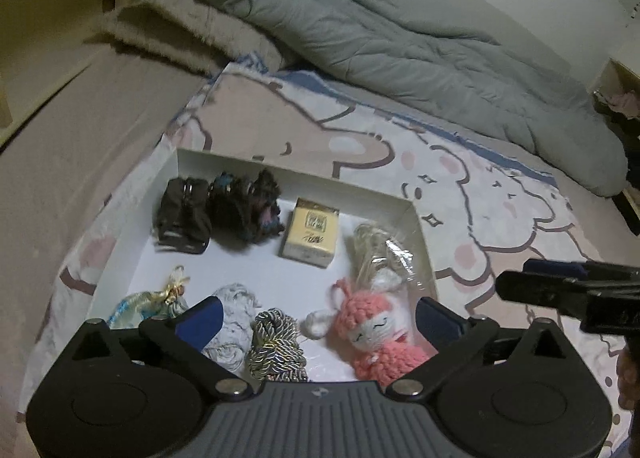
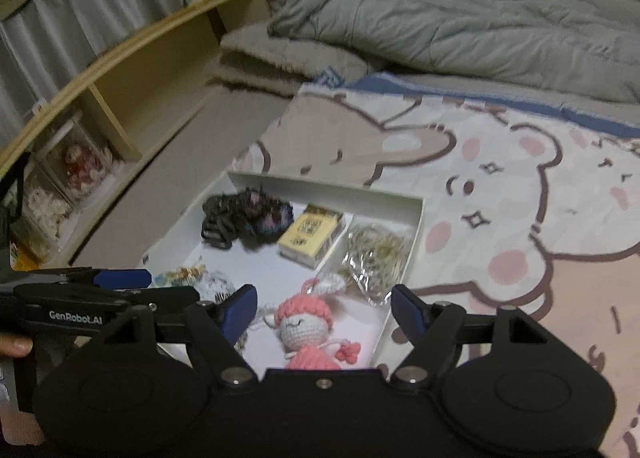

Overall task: Organize objects
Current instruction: 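Withdraw both tools upward away from the filled box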

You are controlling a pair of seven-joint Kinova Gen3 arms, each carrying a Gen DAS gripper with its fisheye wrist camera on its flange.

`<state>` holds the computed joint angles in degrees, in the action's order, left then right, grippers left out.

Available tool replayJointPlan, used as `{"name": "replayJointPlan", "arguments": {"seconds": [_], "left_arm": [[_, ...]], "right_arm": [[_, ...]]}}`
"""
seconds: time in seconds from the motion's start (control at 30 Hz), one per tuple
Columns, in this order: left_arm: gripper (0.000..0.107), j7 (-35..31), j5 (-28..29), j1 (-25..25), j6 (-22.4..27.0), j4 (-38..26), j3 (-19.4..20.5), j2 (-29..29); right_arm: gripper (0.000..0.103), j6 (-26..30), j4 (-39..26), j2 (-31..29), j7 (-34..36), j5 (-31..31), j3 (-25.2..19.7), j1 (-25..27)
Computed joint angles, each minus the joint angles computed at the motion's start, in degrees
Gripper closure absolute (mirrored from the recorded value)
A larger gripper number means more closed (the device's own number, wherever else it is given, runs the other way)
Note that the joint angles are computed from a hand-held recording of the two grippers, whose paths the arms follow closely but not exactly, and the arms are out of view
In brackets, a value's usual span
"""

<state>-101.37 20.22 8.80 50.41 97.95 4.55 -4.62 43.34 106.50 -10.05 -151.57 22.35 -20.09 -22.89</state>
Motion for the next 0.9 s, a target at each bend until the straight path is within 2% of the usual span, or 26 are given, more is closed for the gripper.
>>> {"name": "replayJointPlan", "arguments": {"seconds": [0.2,0.5,0.67,0.9], "left_arm": [[0.005,0.35,0.06,0.46,1.32,-1.34,-0.04,-3.06],[0.005,10.73,-10.1,2.01,-1.21,-0.61,5.09,-8.53],[0.005,18.86,-17.18,2.12,-0.73,-0.24,8.75,-10.5],[0.005,18.89,-14.38,4.81,-0.43,2.51,5.96,-13.3]], "right_arm": [[0.018,3.15,-1.19,-3.45,-0.44,2.37,-1.65,1.27],[0.002,5.63,-0.54,-10.28,2.61,-0.55,-3.29,5.44],[0.0,7.46,0.6,-13.73,4.96,-3.45,-4.57,8.03],[0.0,9.04,2.64,-17.75,7.55,-6.86,-6.88,11.68]]}}
